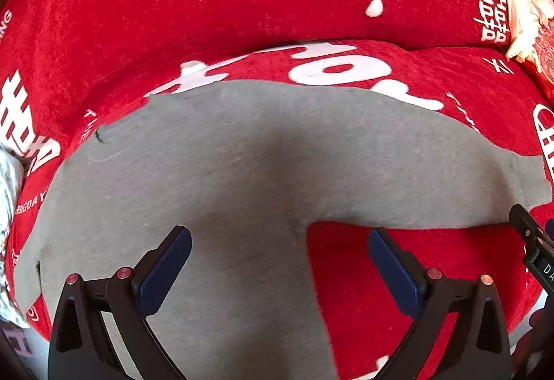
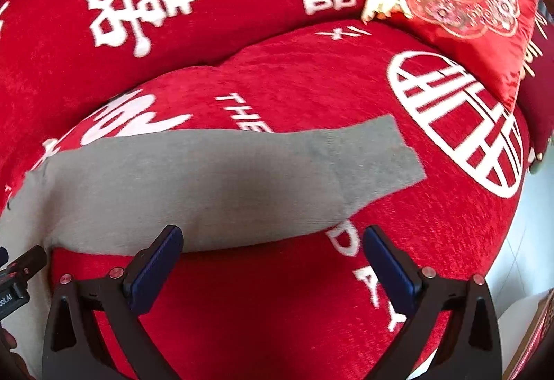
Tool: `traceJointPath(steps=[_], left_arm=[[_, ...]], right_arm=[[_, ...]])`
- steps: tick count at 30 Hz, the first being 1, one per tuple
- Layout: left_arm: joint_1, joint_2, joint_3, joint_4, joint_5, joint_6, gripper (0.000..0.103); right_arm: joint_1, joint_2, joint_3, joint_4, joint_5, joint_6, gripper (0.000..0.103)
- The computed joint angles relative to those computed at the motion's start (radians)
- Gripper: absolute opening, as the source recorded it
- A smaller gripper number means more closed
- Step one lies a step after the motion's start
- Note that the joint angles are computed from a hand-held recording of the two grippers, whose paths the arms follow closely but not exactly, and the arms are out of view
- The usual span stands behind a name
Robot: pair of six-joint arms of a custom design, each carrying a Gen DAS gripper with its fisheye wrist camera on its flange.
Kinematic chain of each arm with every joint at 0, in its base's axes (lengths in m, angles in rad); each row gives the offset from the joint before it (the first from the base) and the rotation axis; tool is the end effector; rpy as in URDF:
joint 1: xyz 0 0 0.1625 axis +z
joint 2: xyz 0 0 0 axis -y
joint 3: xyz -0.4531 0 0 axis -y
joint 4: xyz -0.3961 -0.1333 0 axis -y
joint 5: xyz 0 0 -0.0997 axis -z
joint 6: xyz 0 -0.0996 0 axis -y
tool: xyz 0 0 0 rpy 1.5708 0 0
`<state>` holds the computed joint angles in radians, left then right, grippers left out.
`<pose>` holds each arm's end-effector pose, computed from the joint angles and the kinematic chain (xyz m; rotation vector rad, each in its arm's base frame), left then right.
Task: Fold small clothes
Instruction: 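Move the right gripper to the sweater sleeve cuff and grasp it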
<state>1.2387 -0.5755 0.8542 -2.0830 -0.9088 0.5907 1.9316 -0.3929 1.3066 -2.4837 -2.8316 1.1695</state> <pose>-0.1017 -0.8917 0.2468 1.0030 2.2392 -0.1765 0.3043 -0.6977 -0.0081 -0.7941 -1.8571 1.0203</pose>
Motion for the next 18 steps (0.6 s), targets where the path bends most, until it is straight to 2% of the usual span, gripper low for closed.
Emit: traceJointPath(steps=[3,9,12,18], left_arm=[[-0.008,-0.003,0.026,-0.013,-0.003,0.008,0.102],[-0.016,0.0,0.041,-0.022,-0.013,0.009,0.102],[-0.017,0.008,0.033,-0.019,-0.011,0.003,0.102],[-0.018,0.026,0.013,-0.008,-0.008,-0.012,0.102]], right_arm=[[-0.009,-0.018,0.049,-0.072,0.01,-0.017,0.103],[-0.036,-0.034,0.158,-0.395,0.07,-0.146,0.103],[-0.047,-0.031,0.182,-0.506,0.084,-0.201,0.103],[-0.064,-0.029,0.193,-0.607,0.106,-0.262,0.103]])
